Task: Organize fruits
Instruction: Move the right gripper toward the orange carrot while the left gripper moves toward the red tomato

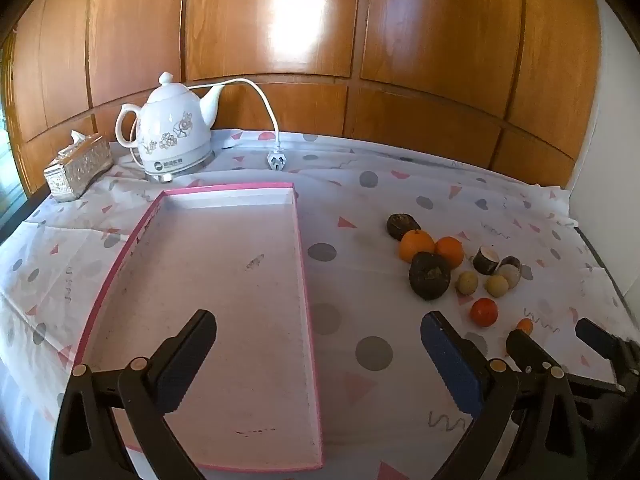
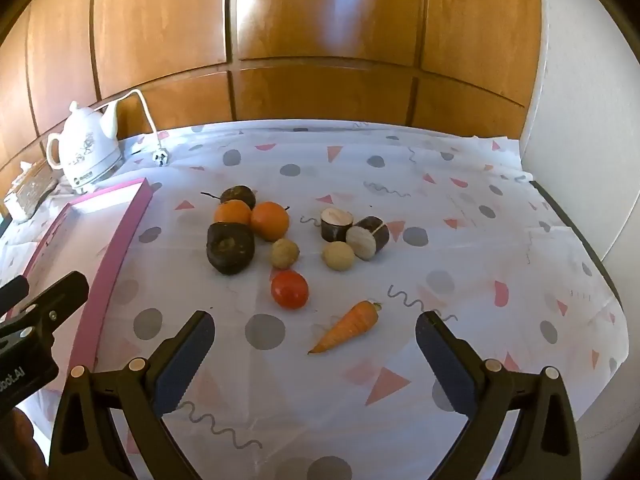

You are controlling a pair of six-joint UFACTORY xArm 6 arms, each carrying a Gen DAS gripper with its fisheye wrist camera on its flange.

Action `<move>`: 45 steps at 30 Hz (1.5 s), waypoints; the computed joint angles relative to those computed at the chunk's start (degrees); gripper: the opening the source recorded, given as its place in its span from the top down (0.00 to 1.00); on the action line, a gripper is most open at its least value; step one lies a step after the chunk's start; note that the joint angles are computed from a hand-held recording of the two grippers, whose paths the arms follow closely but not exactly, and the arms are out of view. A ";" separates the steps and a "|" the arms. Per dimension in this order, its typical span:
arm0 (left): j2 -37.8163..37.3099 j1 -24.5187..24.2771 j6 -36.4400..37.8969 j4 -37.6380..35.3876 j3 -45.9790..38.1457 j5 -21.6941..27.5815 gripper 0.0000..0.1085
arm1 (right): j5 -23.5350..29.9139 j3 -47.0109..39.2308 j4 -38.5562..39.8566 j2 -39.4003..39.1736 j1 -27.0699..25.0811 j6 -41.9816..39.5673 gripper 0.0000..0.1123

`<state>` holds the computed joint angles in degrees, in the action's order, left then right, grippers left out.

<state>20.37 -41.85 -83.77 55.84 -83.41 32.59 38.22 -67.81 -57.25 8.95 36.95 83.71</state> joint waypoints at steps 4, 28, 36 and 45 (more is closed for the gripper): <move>-0.49 0.68 1.31 -0.80 0.79 -1.67 0.06 | 1.10 -1.98 2.84 1.23 0.10 -2.41 0.09; 0.30 -0.20 1.16 -0.24 -0.13 -1.16 0.06 | -1.99 0.99 -0.60 -0.87 -0.18 -2.67 0.09; -0.13 -0.47 1.91 2.62 0.34 -3.00 0.06 | -3.11 -0.95 0.60 1.11 -0.49 -6.52 0.09; -0.35 -0.02 1.31 1.65 0.86 -4.04 0.06 | -4.06 0.11 3.79 0.53 -1.06 -7.91 0.10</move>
<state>20.02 -41.87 -82.47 57.48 -82.55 28.55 34.16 -67.70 -53.46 9.48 35.89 75.80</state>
